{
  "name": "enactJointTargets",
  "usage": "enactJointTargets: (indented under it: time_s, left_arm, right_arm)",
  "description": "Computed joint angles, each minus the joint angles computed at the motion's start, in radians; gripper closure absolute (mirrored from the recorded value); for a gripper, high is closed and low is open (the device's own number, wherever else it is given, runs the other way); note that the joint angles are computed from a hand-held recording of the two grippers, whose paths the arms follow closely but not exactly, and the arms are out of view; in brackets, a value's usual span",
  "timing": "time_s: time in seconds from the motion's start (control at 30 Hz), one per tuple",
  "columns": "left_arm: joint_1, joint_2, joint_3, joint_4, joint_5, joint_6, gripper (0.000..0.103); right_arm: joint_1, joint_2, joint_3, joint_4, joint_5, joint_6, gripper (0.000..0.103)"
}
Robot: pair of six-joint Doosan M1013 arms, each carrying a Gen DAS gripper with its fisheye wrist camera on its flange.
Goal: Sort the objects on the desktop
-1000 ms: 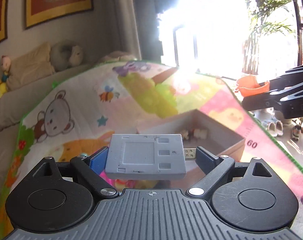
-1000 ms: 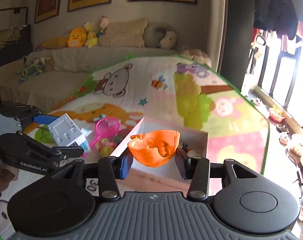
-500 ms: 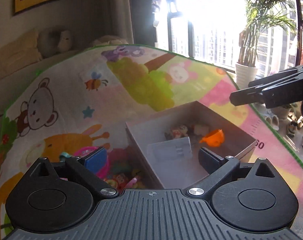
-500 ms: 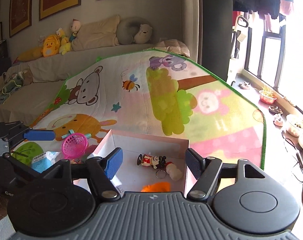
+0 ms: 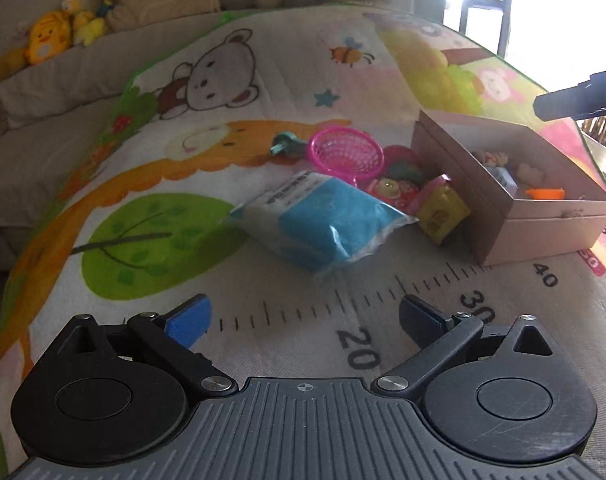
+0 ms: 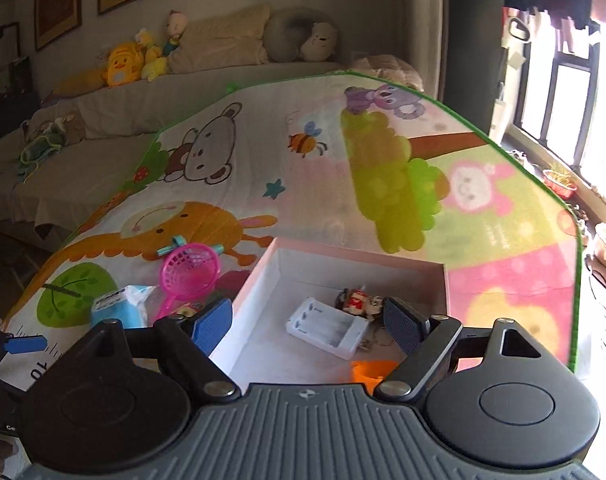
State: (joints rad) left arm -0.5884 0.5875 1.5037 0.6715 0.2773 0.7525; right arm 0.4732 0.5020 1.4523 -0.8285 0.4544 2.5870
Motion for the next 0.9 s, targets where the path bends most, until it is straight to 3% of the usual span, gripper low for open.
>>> enactJointTargets:
  time_s: [0.03, 0.1, 0.2, 0.33, 0.4, 0.47, 0.53, 0.67, 0.73, 0.83, 0.87, 0.9]
  left_arm:
    - [0.001, -0.003, 0.007, 0.029, -0.004, -0.030, 0.001]
    - [0.003, -0.011, 0.025, 0.093, -0.021, -0.094, 0.001]
    - [0.008, -0.024, 0.054, 0.168, -0.055, -0.182, 0.000]
    - [0.020, -0.031, 0.079, 0.077, -0.094, -0.124, 0.000]
    - [0.025, -0.032, 0.084, 0.048, -0.112, -0.100, 0.000]
    - [0.031, -0.032, 0.086, 0.040, -0.124, -0.099, 0.000]
    - [0.039, -0.032, 0.085, 0.039, -0.134, -0.111, 0.000]
    - [0.048, -0.025, 0.075, 0.126, -0.143, -0.236, 0.000]
    - [0.046, -0.020, 0.071, 0.217, -0.143, -0.333, 0.000]
    - [0.043, -0.017, 0.071, 0.236, -0.153, -0.344, 0.000]
    - [0.042, -0.018, 0.075, 0.262, -0.158, -0.360, 0.000]
    - [0.040, -0.021, 0.079, 0.321, -0.160, -0.409, 0.000]
  right_arm:
    - [0.010, 0.023, -0.032, 0.040, 0.011, -0.068, 0.020]
    - [0.021, 0.068, -0.100, 0.148, 0.039, -0.223, 0.038]
    - [0.031, 0.134, -0.198, 0.279, 0.098, -0.401, 0.047]
    - [0.061, 0.207, -0.271, 0.150, 0.167, -0.423, 0.048]
    - [0.062, 0.230, -0.299, 0.180, 0.204, -0.468, 0.060]
    - [0.057, 0.233, -0.310, 0.270, 0.237, -0.512, 0.062]
    - [0.056, 0.208, -0.276, 0.348, 0.219, -0.568, 0.062]
    - [0.032, 0.147, -0.221, 0.755, 0.222, -0.909, 0.062]
    - [0.030, 0.130, -0.216, 0.767, 0.206, -0.902, 0.062]
    - [0.015, 0.144, -0.273, 0.754, 0.200, -0.834, 0.055]
    - [0.012, 0.161, -0.308, 0.712, 0.205, -0.783, 0.040]
    - [0.012, 0.185, -0.349, 0.658, 0.215, -0.727, 0.018]
